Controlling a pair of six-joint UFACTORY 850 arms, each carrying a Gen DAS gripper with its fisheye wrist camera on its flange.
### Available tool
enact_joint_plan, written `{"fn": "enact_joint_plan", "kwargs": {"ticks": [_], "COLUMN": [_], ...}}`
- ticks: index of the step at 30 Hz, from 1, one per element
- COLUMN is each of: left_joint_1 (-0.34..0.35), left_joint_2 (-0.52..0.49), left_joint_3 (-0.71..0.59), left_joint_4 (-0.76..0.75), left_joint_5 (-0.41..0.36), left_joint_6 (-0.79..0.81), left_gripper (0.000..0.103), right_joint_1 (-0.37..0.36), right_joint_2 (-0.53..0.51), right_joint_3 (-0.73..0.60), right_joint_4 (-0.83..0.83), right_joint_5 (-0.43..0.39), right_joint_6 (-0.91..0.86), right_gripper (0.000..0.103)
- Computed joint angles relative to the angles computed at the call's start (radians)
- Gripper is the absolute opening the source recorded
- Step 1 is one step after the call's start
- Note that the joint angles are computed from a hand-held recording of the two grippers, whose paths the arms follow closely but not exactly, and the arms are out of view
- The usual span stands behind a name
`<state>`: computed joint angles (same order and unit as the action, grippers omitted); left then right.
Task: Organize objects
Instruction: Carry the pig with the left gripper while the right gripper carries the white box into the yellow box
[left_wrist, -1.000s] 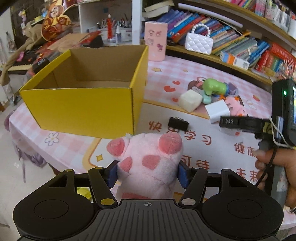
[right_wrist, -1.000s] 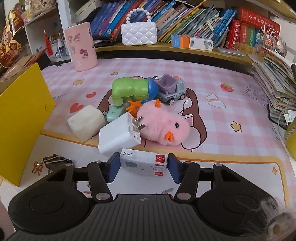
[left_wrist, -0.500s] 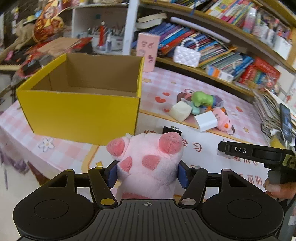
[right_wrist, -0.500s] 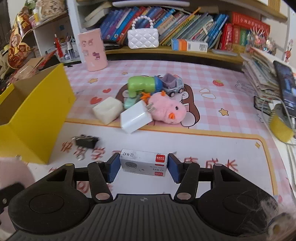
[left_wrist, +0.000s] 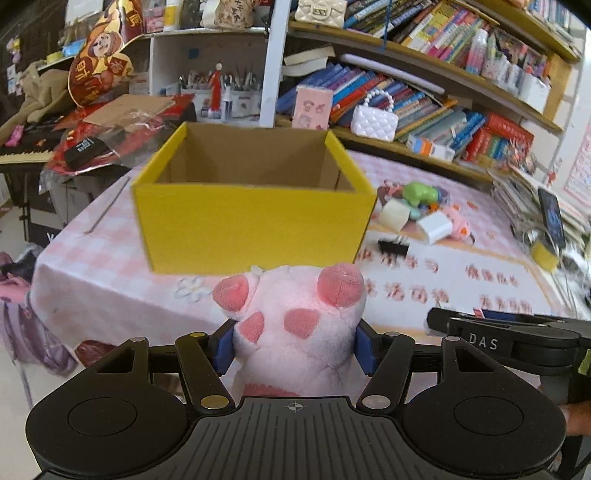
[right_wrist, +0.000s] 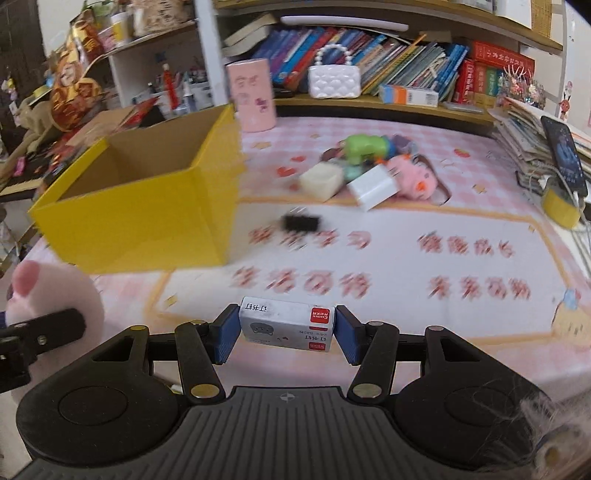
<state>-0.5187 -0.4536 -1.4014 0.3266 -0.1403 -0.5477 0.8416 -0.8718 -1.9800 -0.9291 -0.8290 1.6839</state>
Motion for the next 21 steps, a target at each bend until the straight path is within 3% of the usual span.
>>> {"fn": "enact_joint_plan", "kwargs": {"ticks": [2, 6, 10, 21], "left_joint_1": [0.021, 0.055, 0.085, 0.125], "left_joint_2": [0.026, 0.065, 0.089, 0.130], "left_joint_3": [0.038, 0.089, 0.123, 0.178], "left_joint_4": [-0.165, -0.267, -0.575, -0.856], "left_joint_5": [0.005, 0.008, 0.011, 0.063], "left_joint_6": [0.177, 0.286, 0.599, 0.874], "left_gripper": [0.062, 0.062, 0.062, 0.062], "right_joint_1": [0.024, 0.053, 0.072, 0.087], "right_joint_2": [-0.038, -0.105, -0.162, -0.315], "right_joint_3": [-0.057, -0.175, -0.279, -0.556], "right_joint_4": [0.015, 0.059, 0.070, 0.120], "right_joint_5": [-0.020, -0.049, -0.082, -0.148], "right_joint_6": [-0.008, -0.057, -0.091, -0.242], "right_gripper": [0.052, 0.052, 0.052, 0.052]}}
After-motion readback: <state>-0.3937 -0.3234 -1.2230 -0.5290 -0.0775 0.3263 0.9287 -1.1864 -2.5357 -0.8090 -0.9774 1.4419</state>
